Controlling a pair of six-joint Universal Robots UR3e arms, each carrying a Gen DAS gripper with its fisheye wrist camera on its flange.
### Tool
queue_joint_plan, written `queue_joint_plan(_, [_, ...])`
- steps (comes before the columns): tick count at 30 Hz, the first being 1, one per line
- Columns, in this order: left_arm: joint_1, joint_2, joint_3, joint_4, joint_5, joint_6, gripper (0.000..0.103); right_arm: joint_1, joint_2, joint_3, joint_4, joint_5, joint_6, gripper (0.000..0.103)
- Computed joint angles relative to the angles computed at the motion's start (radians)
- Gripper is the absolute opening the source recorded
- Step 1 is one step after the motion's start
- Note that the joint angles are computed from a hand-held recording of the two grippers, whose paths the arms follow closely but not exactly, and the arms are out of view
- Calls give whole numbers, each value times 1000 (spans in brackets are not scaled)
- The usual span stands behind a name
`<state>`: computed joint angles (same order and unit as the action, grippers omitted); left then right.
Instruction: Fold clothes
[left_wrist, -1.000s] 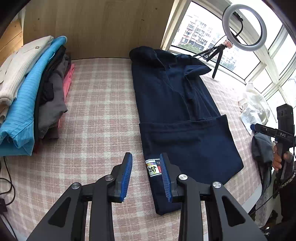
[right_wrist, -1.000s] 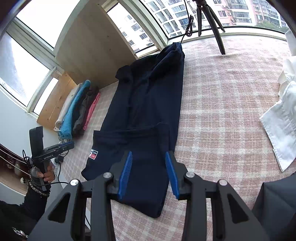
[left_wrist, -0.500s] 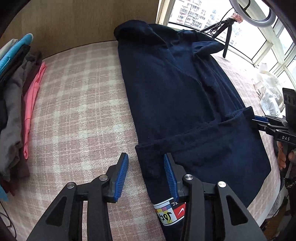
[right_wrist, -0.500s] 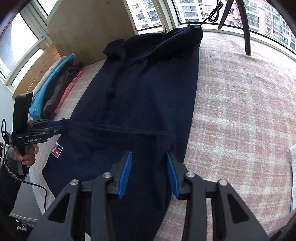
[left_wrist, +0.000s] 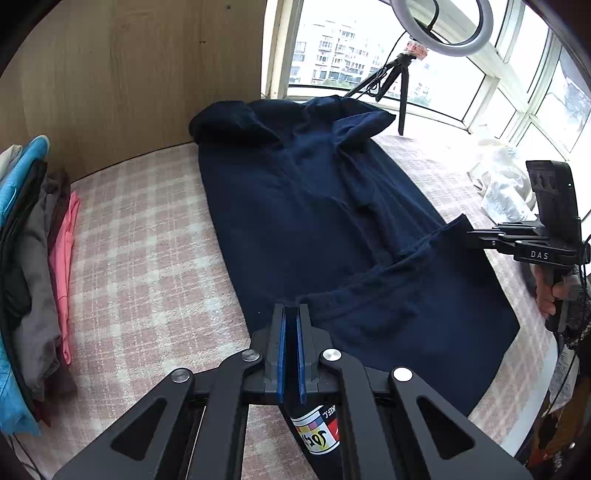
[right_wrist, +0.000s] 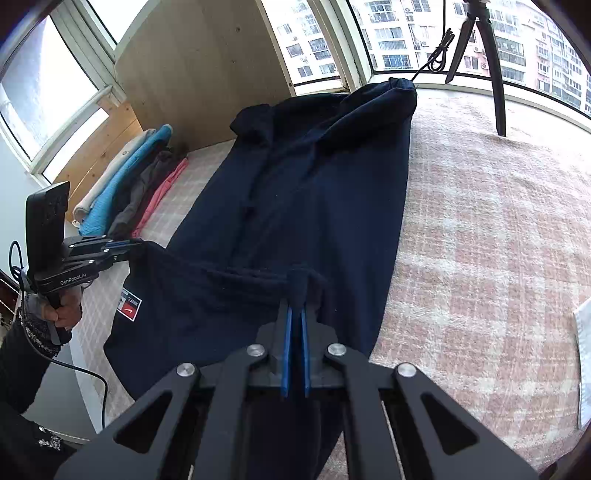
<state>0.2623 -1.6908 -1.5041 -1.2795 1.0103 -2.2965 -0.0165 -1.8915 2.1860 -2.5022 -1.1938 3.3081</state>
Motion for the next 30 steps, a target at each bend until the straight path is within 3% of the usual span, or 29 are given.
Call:
queue_joint_plan(3, [9,-23,21,-4,-51,49,4,-54,-74,44,-8,46,6,5])
queue_joint_plan(6, [-71,-137,53,80,119,-10,6,-59,-17,30,13,30,-2,5])
queue_joint_plan(9, [-86,-162,26,151,195,-55,20,2,81,-26,40,-70,4,6])
queue_joint_plan(12, [-56,-136,19,164,178,-54,26,52,109,-62,58,-142,25,6])
queue_joint_plan(17, [22,-115,159,2,94,-38,27,-2,-13,-92,183,-77,61,6])
queue_joint_plan(22, [66,-107,308,-72,33,-16,27,-19,-167,-254,382,-110,11,6])
queue_joint_plan(25, [60,-166,451,-103,33,-32,27,-11,-143,-408,466,-169,-2,6])
queue_joint_plan(30, [8,-313,683,-172,64,-63,28,-80,-49,-555,554,-173,-109,6])
